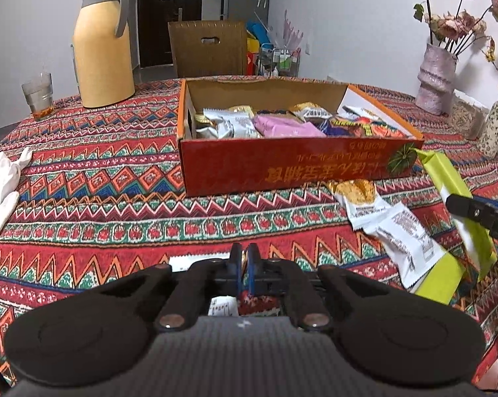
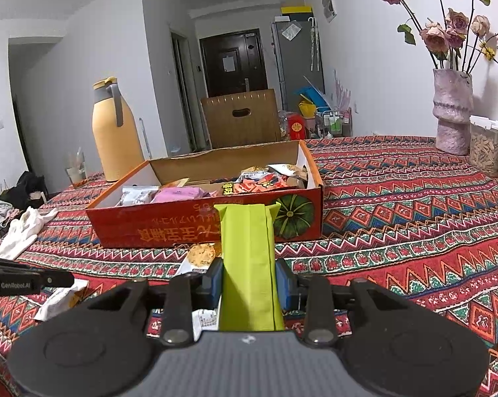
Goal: Organize snacks
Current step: 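Grasp the white printed sachet with the left gripper while the right holds the bar, then carry the yellow-green bar and white sachet up over the open box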
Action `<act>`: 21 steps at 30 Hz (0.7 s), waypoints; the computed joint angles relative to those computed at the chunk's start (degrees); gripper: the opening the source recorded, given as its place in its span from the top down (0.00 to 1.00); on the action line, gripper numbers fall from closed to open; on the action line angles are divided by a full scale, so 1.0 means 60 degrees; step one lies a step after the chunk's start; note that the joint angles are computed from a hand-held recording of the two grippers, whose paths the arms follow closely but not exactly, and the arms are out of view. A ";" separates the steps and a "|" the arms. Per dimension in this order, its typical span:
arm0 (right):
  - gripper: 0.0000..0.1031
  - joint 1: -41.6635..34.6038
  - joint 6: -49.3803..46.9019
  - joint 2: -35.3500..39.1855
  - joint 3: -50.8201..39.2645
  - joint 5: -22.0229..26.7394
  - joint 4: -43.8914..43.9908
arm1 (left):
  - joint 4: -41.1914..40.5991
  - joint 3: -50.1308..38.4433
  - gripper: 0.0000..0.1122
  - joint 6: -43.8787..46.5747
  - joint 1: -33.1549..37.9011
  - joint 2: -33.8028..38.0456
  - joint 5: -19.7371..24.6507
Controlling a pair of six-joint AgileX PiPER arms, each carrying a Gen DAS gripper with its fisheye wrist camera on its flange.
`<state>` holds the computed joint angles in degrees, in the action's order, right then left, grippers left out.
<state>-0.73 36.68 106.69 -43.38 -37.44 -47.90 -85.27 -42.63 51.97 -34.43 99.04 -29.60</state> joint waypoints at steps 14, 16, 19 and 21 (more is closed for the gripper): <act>0.69 -0.0248 0.0447 0.0271 -0.0116 -0.0240 -0.0665 | -0.1997 -0.0206 0.54 0.1114 -0.0243 0.0729 -0.0534; 0.69 -0.0252 0.0490 0.0302 -0.0131 -0.0253 -0.0720 | -0.1828 -0.0116 0.59 0.0866 -0.0318 0.0669 -0.0559; 0.69 -0.0274 0.0507 0.0317 -0.0120 -0.0322 -0.0789 | -0.1587 -0.0031 0.62 0.0521 -0.0454 0.0638 -0.0710; 0.69 -0.0286 0.0524 0.0314 -0.0117 -0.0361 -0.0839 | -0.1340 0.0071 0.63 0.0269 -0.0521 0.0502 -0.0726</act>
